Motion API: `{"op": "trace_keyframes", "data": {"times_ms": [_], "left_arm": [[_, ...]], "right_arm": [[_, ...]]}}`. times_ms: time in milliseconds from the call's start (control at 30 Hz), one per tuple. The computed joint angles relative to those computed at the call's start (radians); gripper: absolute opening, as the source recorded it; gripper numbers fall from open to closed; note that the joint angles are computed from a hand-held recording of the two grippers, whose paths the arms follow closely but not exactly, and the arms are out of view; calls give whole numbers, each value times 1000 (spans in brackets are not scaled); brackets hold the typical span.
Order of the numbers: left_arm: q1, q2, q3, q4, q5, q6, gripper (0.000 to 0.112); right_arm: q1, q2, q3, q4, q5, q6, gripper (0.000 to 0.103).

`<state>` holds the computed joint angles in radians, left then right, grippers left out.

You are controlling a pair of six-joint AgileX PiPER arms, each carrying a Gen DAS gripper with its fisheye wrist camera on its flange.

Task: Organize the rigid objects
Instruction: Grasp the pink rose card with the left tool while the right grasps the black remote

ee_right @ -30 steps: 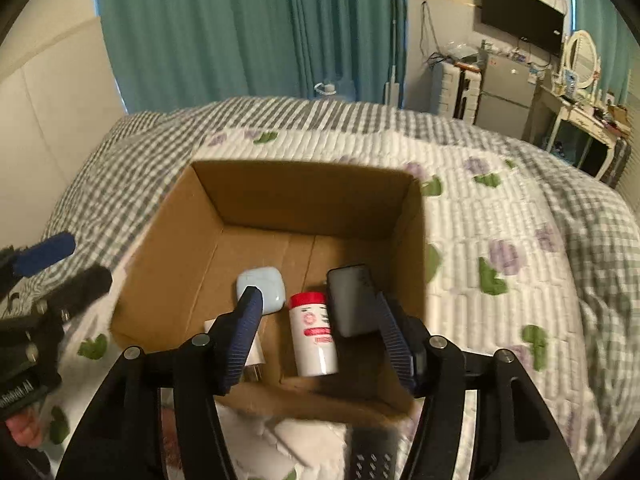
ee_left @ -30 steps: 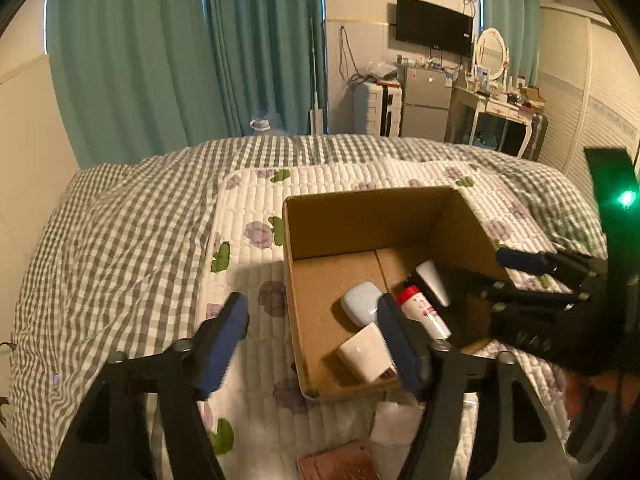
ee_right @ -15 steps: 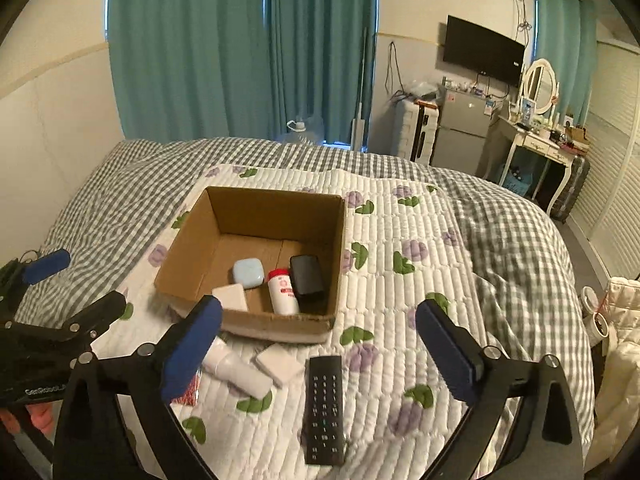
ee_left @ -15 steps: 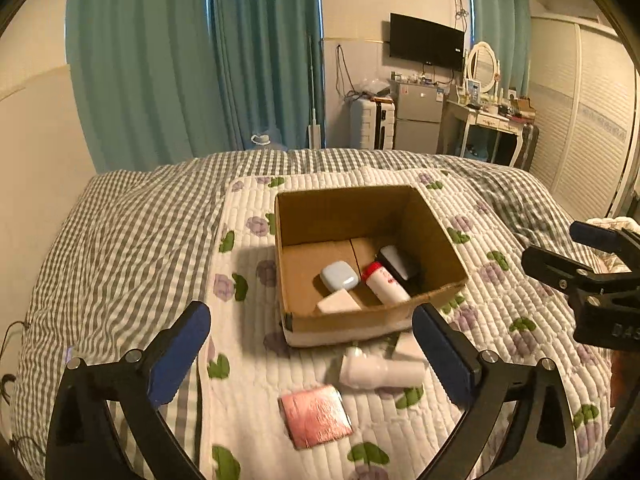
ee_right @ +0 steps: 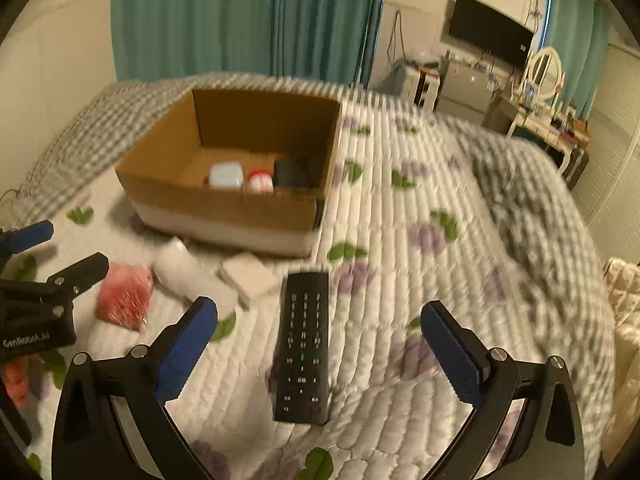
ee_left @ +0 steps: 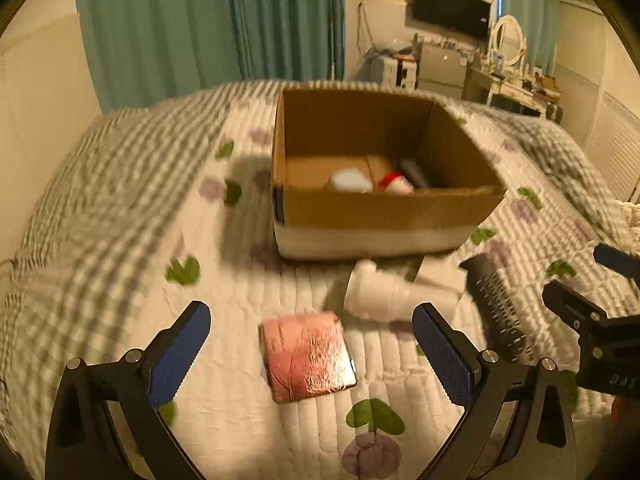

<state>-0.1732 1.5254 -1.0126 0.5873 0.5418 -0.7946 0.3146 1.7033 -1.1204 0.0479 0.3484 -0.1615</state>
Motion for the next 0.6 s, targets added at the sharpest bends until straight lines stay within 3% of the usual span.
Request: {"op": "trace_keyframes", "data": {"times_ms": [267,500,600], "left_arm": [[-8,112,32,-81,-81,95,103],[-9,213,-22,-2,-23,-11,94],[8,260,-67,-49,10,16,89]], "right_arm": [[-36,85,-31,137,50,-108,102],[-40,99,-33,158,57,-117,102],[-39,102,-36,153,61,-114,102]]}}
